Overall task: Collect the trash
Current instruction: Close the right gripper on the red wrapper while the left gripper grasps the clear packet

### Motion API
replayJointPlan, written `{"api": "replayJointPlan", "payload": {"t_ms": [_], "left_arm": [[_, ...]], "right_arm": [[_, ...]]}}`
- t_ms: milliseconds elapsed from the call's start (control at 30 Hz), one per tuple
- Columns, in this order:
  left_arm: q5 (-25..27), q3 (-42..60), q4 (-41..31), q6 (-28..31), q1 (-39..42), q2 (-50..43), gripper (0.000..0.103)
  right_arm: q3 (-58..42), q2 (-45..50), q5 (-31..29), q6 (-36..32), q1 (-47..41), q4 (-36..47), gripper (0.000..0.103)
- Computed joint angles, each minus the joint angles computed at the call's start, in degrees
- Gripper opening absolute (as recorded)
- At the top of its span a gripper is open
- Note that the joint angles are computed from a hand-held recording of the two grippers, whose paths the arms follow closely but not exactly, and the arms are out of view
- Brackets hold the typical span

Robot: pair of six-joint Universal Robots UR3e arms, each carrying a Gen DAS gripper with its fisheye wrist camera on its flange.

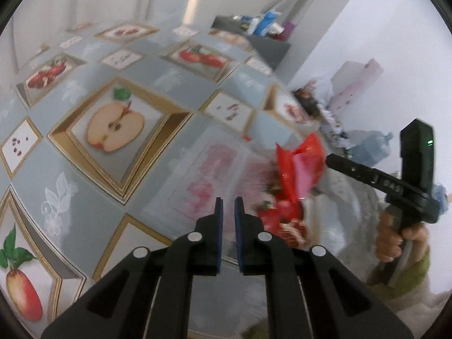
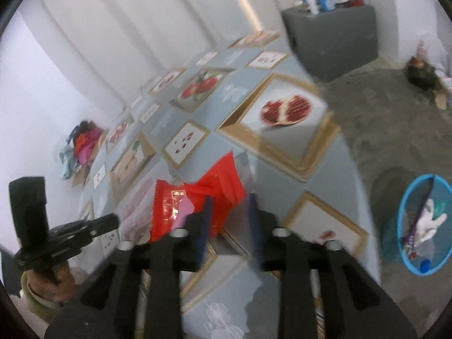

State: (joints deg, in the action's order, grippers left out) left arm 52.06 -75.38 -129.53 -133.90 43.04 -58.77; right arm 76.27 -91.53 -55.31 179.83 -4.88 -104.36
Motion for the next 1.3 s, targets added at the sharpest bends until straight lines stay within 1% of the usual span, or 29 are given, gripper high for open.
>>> {"api": "replayJointPlan", "payload": {"t_ms": [33, 67, 100, 133, 167, 200, 267, 300, 333, 367, 400, 467, 533, 600, 667, 700, 733, 800, 1033, 1133, 1200, 1300], "left_arm": [[-0.8, 0.9, -1.5, 1.3, 1.5, 0.8, 0.021], [-1.5, 1.4, -1.7, 2.0, 2.8, 1.6, 0.033], [-1.4, 1.0, 0.2, 1.2, 2.9, 2.3, 0.038], [-0.6, 0.0, 3.7, -0.9, 1.6, 2.5, 0.039], [1.0, -1.5, 8.6, -4.3, -0.9, 2.3, 0.044], [3.0, -3.0, 13.2, -7.5, -3.4, 1.9, 0.054], [7.7, -5.7, 21.2, -12.0, -8.3, 1.0, 0.064], [9.7, -6.8, 24.3, -13.1, -10.5, 0.5, 0.066], [10.2, -7.3, 24.9, -12.2, -10.9, 0.3, 0.067], [10.7, -8.0, 25.7, -11.3, -11.8, 0.5, 0.071], [10.9, -9.0, 25.8, -9.2, -12.3, 1.2, 0.074], [11.3, -10.5, 26.9, -6.7, -13.9, 2.0, 0.077], [13.6, -12.8, 30.1, -5.7, -17.7, 2.2, 0.079], [16.8, -15.2, 34.3, -6.3, -22.0, 1.5, 0.079], [20.7, -17.1, 38.5, -9.5, -25.5, 0.1, 0.079], [21.3, -17.6, 39.1, -10.5, -25.7, -0.5, 0.079], [20.0, -17.7, 38.7, -10.6, -24.5, -0.3, 0.078], [19.1, -17.9, 38.4, -11.0, -23.3, -0.2, 0.075], [18.9, -17.5, 38.9, -11.5, -23.0, -0.8, 0.062], [18.3, -17.2, 38.6, -11.0, -23.0, -0.9, 0.052], [17.0, -16.1, 37.2, -10.6, -22.6, -1.5, 0.041], [15.1, -14.7, 35.1, -10.5, -21.7, -2.4, 0.033]], "right_arm": [[1.0, -1.2, -0.1, 0.2, -0.6, -0.8, 0.037], [2.0, -2.6, -0.1, 0.5, -1.4, -1.2, 0.037], [2.9, -3.8, 0.6, 0.4, -2.2, -1.3, 0.038], [3.9, -5.1, 1.5, 0.2, -3.1, -1.3, 0.038], [4.6, -6.0, 2.0, 0.3, -3.5, -1.5, 0.038], [4.8, -6.5, 2.3, 0.3, -3.6, -1.4, 0.038], [5.1, -7.0, 3.5, 0.2, -2.9, -2.0, 0.038], [5.0, -7.0, 3.7, 0.1, -2.5, -2.4, 0.038], [4.7, -6.8, 3.5, 0.2, -1.6, -3.1, 0.038], [4.1, -6.2, 3.3, 0.1, -0.9, -3.3, 0.038], [3.8, -5.6, 3.1, 0.3, -0.2, -3.8, 0.038], [3.2, -4.3, 2.6, 0.8, 0.8, -4.4, 0.038], [2.4, -2.8, 2.0, 1.0, 1.5, -4.5, 0.038], [2.2, -2.1, 1.8, 1.2, 1.8, -4.8, 0.038], [2.1, -1.7, 1.7, 1.4, 2.0, -4.8, 0.038], [2.1, -1.6, 1.6, 1.5, 2.0, -4.9, 0.038], [2.2, -1.6, 1.4, 1.6, 2.0, -4.9, 0.038], [2.6, -1.7, 1.3, 1.7, 1.8, -4.9, 0.038], [5.2, -3.1, 1.2, 4.2, -0.9, -6.6, 0.038], [5.4, -2.5, 2.1, 4.5, -1.6, -5.9, 0.038], [5.2, -1.9, 2.4, 4.4, -1.6, -5.7, 0.038], [5.2, -0.9, 2.4, 5.1, -1.6, -6.0, 0.04]]}}
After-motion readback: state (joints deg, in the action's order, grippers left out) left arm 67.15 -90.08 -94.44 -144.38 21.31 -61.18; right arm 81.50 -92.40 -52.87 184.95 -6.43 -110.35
